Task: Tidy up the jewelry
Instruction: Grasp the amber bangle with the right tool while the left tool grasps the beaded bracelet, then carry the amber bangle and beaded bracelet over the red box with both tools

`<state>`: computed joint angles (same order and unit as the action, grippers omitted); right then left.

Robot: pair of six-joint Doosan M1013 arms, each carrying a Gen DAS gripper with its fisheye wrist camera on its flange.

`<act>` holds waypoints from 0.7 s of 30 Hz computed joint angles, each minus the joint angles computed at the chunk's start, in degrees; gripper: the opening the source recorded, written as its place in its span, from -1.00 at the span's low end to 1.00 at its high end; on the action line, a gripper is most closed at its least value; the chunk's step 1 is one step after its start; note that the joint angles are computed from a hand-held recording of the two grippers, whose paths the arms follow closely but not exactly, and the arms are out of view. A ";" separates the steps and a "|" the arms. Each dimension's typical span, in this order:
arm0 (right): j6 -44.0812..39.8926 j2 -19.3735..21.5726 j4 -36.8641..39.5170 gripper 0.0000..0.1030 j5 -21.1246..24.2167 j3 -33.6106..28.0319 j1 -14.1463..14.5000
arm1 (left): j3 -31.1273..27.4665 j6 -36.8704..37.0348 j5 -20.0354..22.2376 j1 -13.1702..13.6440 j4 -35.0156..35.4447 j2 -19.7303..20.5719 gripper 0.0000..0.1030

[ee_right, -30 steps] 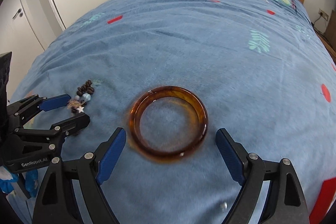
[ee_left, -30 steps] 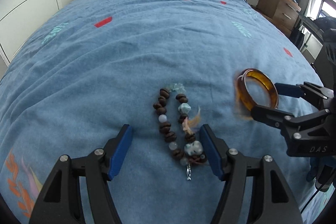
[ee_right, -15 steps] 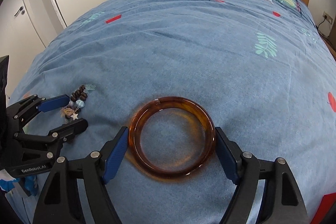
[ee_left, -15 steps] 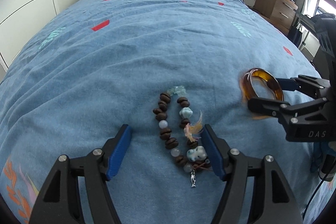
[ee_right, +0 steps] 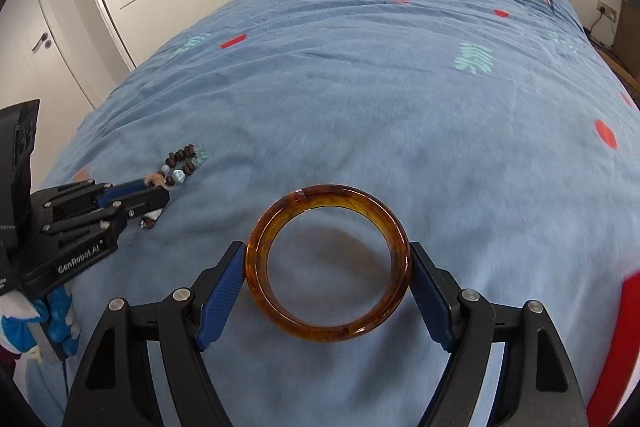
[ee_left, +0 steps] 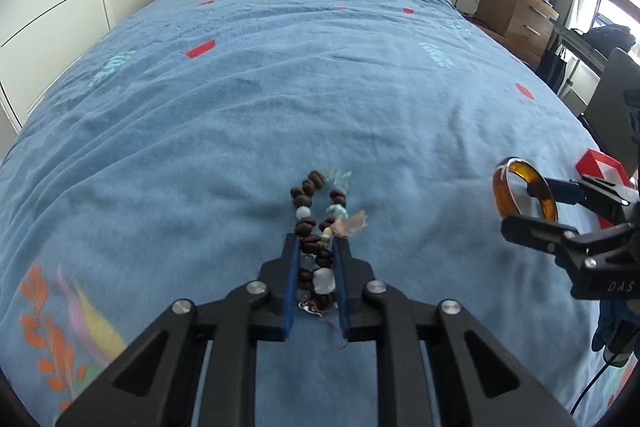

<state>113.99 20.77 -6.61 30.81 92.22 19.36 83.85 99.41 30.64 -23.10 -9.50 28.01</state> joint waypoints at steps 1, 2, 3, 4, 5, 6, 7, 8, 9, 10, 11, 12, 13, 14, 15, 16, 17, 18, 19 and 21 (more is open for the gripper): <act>0.99 -0.72 -0.47 0.52 -0.31 0.80 0.26 | 0.70 0.66 -0.08 -0.13 -0.41 -0.73 -0.70; 1.96 -1.42 -0.91 0.52 -0.58 1.55 0.49 | 1.18 1.16 -0.13 -0.27 -0.69 -1.26 -0.70; 3.12 -2.21 -1.64 0.52 -0.77 2.35 0.73 | 1.85 2.07 -0.21 -0.47 -1.29 -2.05 -0.81; 4.67 -3.13 -2.85 0.52 -0.79 3.17 1.09 | 2.22 2.78 -0.18 -0.65 -1.74 -2.61 -0.81; 5.85 -3.76 -3.83 0.52 -0.78 3.69 1.39 | 2.66 3.65 -0.23 -0.83 -2.45 -3.25 -0.81; 7.07 -4.58 -4.85 0.52 -0.83 4.37 1.60 | 3.10 4.48 -0.31 -1.09 -3.14 -3.98 -0.81; 8.65 -5.46 -6.13 0.52 -0.86 5.01 1.87 | 3.34 5.27 -0.41 -1.31 -3.83 -4.51 -0.81; 10.34 -6.48 -7.51 0.52 -0.94 5.80 2.08 | 3.60 6.11 -0.51 -1.56 -4.59 -5.08 -0.81; 11.96 -7.30 -8.95 0.52 -0.87 6.37 2.27 | 3.78 6.69 -0.61 -1.81 -5.14 -5.55 -0.81; 13.81 -8.26 -10.71 0.52 -0.75 7.04 2.45 | 4.00 7.75 -0.76 -2.20 -6.31 -6.23 -0.81; 15.67 -9.32 -12.37 0.52 -0.68 7.77 2.54 | 4.09 8.61 -0.81 -2.47 -7.34 -6.67 -0.81; 17.08 -10.19 -13.57 0.52 -0.63 8.35 2.56 | 4.18 9.65 -0.90 -2.93 -8.53 -7.28 -0.81; 18.85 -11.35 -15.18 0.52 -0.51 9.14 2.60 | 4.20 10.35 -0.98 -3.25 -9.26 -7.61 -0.81; 20.81 -12.62 -17.14 0.52 -0.18 9.97 2.65 | 4.13 11.45 -0.93 -3.68 -10.58 -8.02 -0.81; 21.81 -13.41 -18.18 0.52 0.04 10.47 2.56 | 4.04 12.34 -0.83 -4.05 -11.76 -8.35 -0.81; 23.24 -14.44 -19.59 0.52 0.36 11.14 2.49 | 3.85 13.70 -0.60 -4.54 -13.64 -8.75 -0.81; 24.75 -15.56 -21.10 0.52 0.70 11.84 2.36 | 3.68 14.33 -0.45 -4.88 -14.51 -8.94 -0.81; 25.84 -16.46 -22.22 0.52 0.99 12.38 2.18 | 3.53 14.78 -0.42 -5.37 -15.13 -9.21 -0.81; 27.01 -17.46 -23.39 0.52 1.28 13.00 2.01 | 3.33 15.64 -0.34 -6.03 -16.14 -9.54 -0.81; 28.88 -19.49 -25.45 0.52 1.99 14.23 1.48 | 2.82 17.67 0.23 -6.90 -18.77 -9.87 -0.81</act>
<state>142.87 1.28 -32.06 32.80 106.45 20.85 86.67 117.08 30.87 -30.00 -28.27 18.14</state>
